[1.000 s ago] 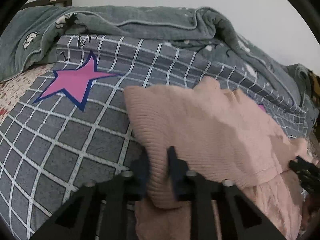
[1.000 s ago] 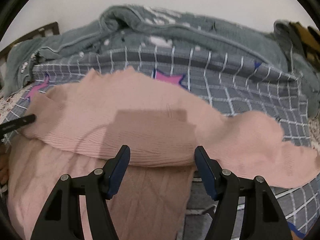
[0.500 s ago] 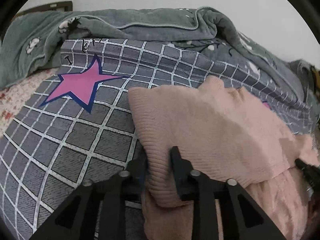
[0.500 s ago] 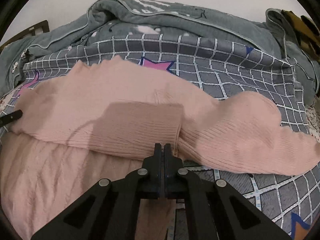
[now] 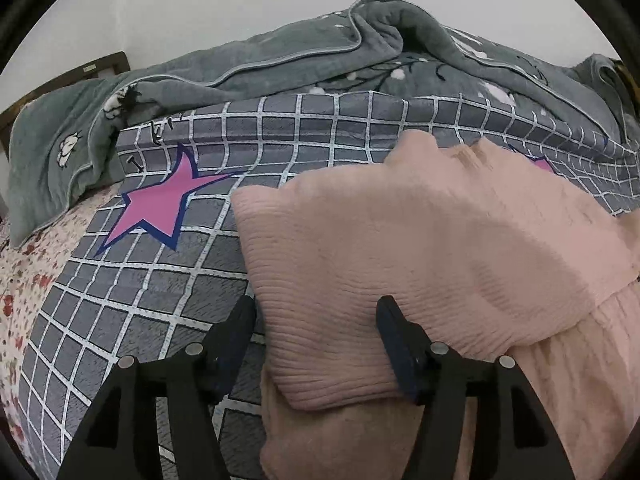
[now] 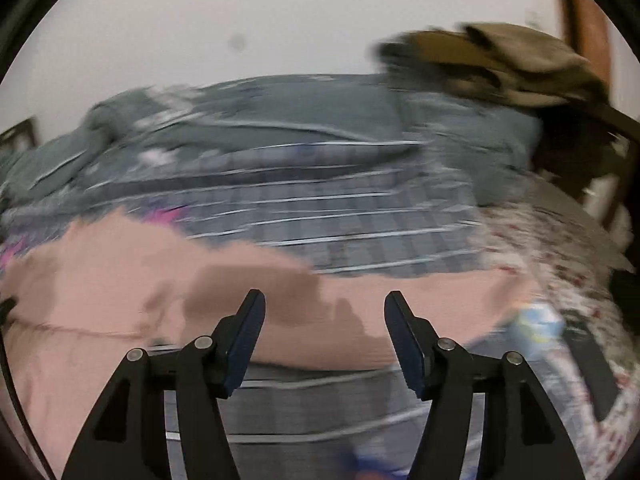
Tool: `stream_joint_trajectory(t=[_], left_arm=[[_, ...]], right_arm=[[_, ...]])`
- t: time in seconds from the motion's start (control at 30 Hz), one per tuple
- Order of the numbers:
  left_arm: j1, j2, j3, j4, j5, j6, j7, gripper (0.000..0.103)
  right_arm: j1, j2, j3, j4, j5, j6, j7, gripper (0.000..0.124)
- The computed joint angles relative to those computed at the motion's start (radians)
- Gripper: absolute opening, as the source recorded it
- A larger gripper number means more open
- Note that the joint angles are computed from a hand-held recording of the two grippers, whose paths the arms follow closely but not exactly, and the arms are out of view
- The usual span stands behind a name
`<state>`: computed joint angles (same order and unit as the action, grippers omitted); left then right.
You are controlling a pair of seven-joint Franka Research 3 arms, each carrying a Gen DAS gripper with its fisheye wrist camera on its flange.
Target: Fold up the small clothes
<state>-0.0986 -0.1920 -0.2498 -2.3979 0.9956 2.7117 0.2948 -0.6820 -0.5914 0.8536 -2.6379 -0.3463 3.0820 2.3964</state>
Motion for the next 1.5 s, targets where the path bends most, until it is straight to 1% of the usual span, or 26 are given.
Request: stream_joint_trajectory(t=[0.07, 0.1, 0.17, 0.2, 0.27, 0.33, 0.43, 0.47, 0.53, 0.63, 0.8, 0.87, 0.9, 0.93, 0.97, 1.0, 1.03, 1.13, 1.17, 1.23, 1.27, 1.33, 1.4, 1.43, 1.5], left_arm=[[-0.001, 0.0, 0.012, -0.007, -0.03, 0.023, 0.022, 0.062], [0.002, 0.0, 0.014, -0.01, -0.033, 0.034, 0.018, 0.064], [0.008, -0.002, 0.014, -0.016, -0.039, 0.045, 0.015, 0.065], [0.009, 0.001, 0.011, -0.014, -0.038, 0.043, 0.014, 0.065], [0.009, 0.004, 0.003, -0.009, -0.032, 0.028, 0.013, 0.065], [0.007, 0.008, -0.001, -0.004, -0.027, 0.015, 0.011, 0.065], [0.001, 0.013, -0.004, 0.006, -0.02, -0.008, 0.013, 0.065], [-0.002, 0.015, -0.007, 0.009, -0.016, -0.02, 0.012, 0.066], [-0.009, 0.022, -0.013, 0.021, 0.0, -0.051, 0.009, 0.066], [-0.021, 0.025, -0.011, 0.028, 0.011, -0.072, 0.01, 0.066], [-0.023, 0.019, 0.01, 0.015, -0.012, -0.035, 0.026, 0.066], [-0.021, 0.022, 0.01, 0.016, -0.019, -0.031, 0.029, 0.066], [-0.021, 0.023, 0.009, 0.016, -0.019, -0.031, 0.03, 0.066], [-0.02, 0.023, 0.008, 0.017, -0.019, -0.032, 0.031, 0.066], [-0.02, 0.023, 0.006, 0.017, -0.017, -0.035, 0.029, 0.066], [-0.02, 0.022, 0.005, 0.017, -0.015, -0.037, 0.028, 0.066], [-0.02, 0.024, 0.003, 0.019, -0.014, -0.04, 0.026, 0.066], [-0.021, 0.023, 0.002, 0.019, -0.008, -0.042, 0.02, 0.066], [-0.02, 0.021, 0.002, 0.017, -0.002, -0.038, 0.014, 0.066], [-0.017, 0.011, 0.004, 0.007, 0.012, -0.016, -0.001, 0.066], [-0.014, 0.006, 0.007, 0.001, 0.012, -0.004, -0.005, 0.066], [-0.007, -0.004, 0.017, -0.015, -0.003, 0.041, -0.003, 0.066], [0.0, -0.015, 0.036, -0.038, -0.053, 0.106, 0.012, 0.066], [0.007, -0.019, 0.039, -0.047, -0.071, 0.126, 0.018, 0.066], [0.02, -0.034, 0.05, -0.075, -0.122, 0.182, 0.031, 0.066]], right_arm=[[-0.003, -0.002, -0.049, -0.031, 0.014, -0.007, 0.005, 0.057], [0.013, 0.006, -0.087, -0.049, 0.021, -0.001, -0.001, 0.056], [0.035, 0.024, -0.136, -0.076, 0.026, 0.019, -0.021, 0.054], [0.032, 0.028, -0.144, -0.082, 0.026, 0.02, -0.031, 0.054], [0.0, 0.028, -0.129, -0.088, 0.02, 0.01, -0.035, 0.054], [0.0, 0.06, -0.143, -0.085, 0.021, 0.013, -0.046, 0.054], [0.058, 0.15, -0.229, -0.065, 0.037, 0.011, -0.083, 0.045], [0.094, 0.185, -0.271, -0.054, 0.046, 0.001, -0.101, 0.043], [0.126, 0.211, -0.314, -0.046, 0.042, 0.004, -0.098, 0.043], [0.125, 0.227, -0.321, -0.029, 0.012, -0.007, -0.07, 0.043], [0.135, 0.276, -0.347, 0.021, -0.045, -0.033, -0.014, 0.043], [0.159, 0.306, -0.376, 0.045, -0.06, -0.043, -0.01, 0.043], [0.151, 0.316, -0.37, 0.059, -0.084, -0.055, 0.01, 0.042], [0.141, 0.32, -0.361, 0.069, -0.112, -0.066, 0.036, 0.036], [0.135, 0.324, -0.358, 0.075, -0.14, -0.065, 0.056, 0.019], [0.14, 0.329, -0.365, 0.078, -0.161, -0.055, 0.065, 0.01], [0.138, 0.332, -0.366, 0.08, -0.189, -0.041, 0.078, 0.007], [0.035, 0.292, -0.275, 0.084, -0.356, -0.008, 0.218, 0.006], [-0.016, 0.261, -0.224, 0.087, -0.419, -0.003, 0.279, 0.006], [-0.077, 0.214, -0.159, 0.095, -0.496, 0.006, 0.369, 0.006], [-0.093, 0.192, -0.139, 0.1, -0.51, 0.022, 0.404, 0.006], [-0.106, 0.162, -0.11, 0.108, -0.492, 0.058, 0.427, 0.006], [-0.12, 0.136, -0.067, 0.13, -0.465, 0.096, 0.436, 0.006], [-0.124, 0.122, -0.042, 0.145, -0.452, 0.104, 0.434, 0.006], [-0.109, 0.121, -0.001, 0.197, -0.431, 0.086, 0.405, 0.006]])
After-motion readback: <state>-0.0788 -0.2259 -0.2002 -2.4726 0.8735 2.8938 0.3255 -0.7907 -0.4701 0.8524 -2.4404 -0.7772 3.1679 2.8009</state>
